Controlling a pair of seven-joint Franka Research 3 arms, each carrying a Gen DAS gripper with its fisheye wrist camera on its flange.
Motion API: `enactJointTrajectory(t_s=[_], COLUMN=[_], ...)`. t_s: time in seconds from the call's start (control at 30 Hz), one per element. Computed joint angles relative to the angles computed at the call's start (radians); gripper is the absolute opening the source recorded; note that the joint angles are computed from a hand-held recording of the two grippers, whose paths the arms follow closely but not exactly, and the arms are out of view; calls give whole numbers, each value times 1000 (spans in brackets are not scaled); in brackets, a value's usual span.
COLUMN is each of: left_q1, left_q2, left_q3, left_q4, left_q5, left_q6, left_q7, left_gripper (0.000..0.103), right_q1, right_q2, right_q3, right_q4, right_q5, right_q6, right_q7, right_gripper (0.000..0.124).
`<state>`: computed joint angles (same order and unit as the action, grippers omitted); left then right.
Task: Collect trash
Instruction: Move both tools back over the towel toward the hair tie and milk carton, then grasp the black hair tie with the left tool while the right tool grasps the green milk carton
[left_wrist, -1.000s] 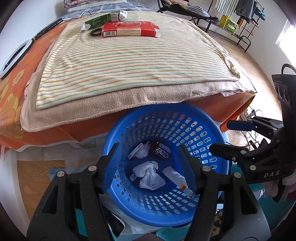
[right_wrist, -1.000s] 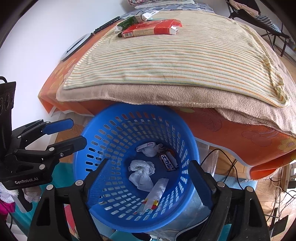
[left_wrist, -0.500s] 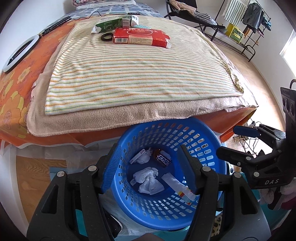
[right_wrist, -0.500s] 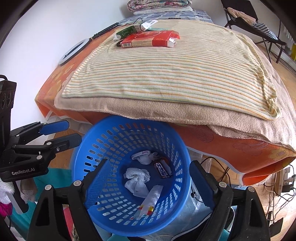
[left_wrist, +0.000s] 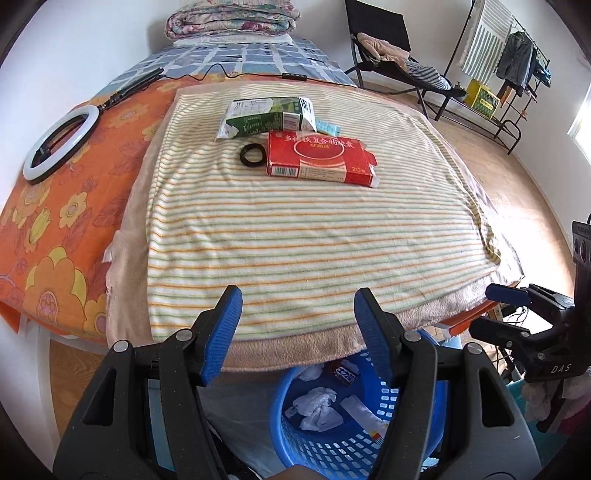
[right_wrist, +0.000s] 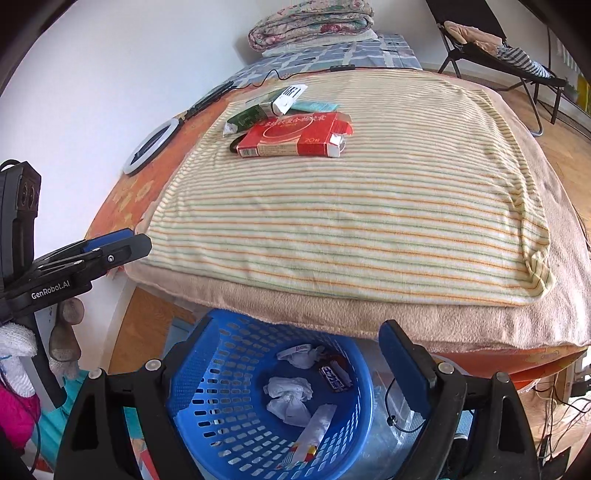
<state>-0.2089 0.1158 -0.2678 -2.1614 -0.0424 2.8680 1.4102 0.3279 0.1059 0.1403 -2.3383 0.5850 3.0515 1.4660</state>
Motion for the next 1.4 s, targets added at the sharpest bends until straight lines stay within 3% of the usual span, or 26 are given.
enactJointTrajectory(t_s=[0.43, 0.5, 0.57, 0.67, 0.87, 0.97, 1.4], left_q1=[37, 50, 64, 70, 79, 71, 35], left_q2=[194, 235, 279, 349, 475, 532, 672], left_q3=[23, 11, -2, -7, -19, -16, 13], left_q4=[281, 332, 388, 478, 638, 711, 889], left_q5=[124, 112, 91, 82, 62, 67, 97], left_q6=[-64, -81, -106, -150, -197, -223, -287], left_q7=[-19, -3, 14, 31, 69, 88, 106], left_gripper=[65, 54, 49, 37, 36, 28, 28], right_q1=[-80, -101, -132, -129, -151, -155, -173], right_q2=[152, 196, 249, 329, 496, 579, 865], right_q3=[3, 15, 40, 24, 33, 35, 48], right_q4=[297, 366, 443, 559, 796, 915, 1309], right_q5=[1, 7, 34, 18, -7, -17, -18], right_q6=[-2, -19, -40, -74, -171, -229, -396], right_q7=[-77, -89, -112, -87, -63, -47, 71], right_gripper=[90, 90, 90, 90, 88, 83, 75])
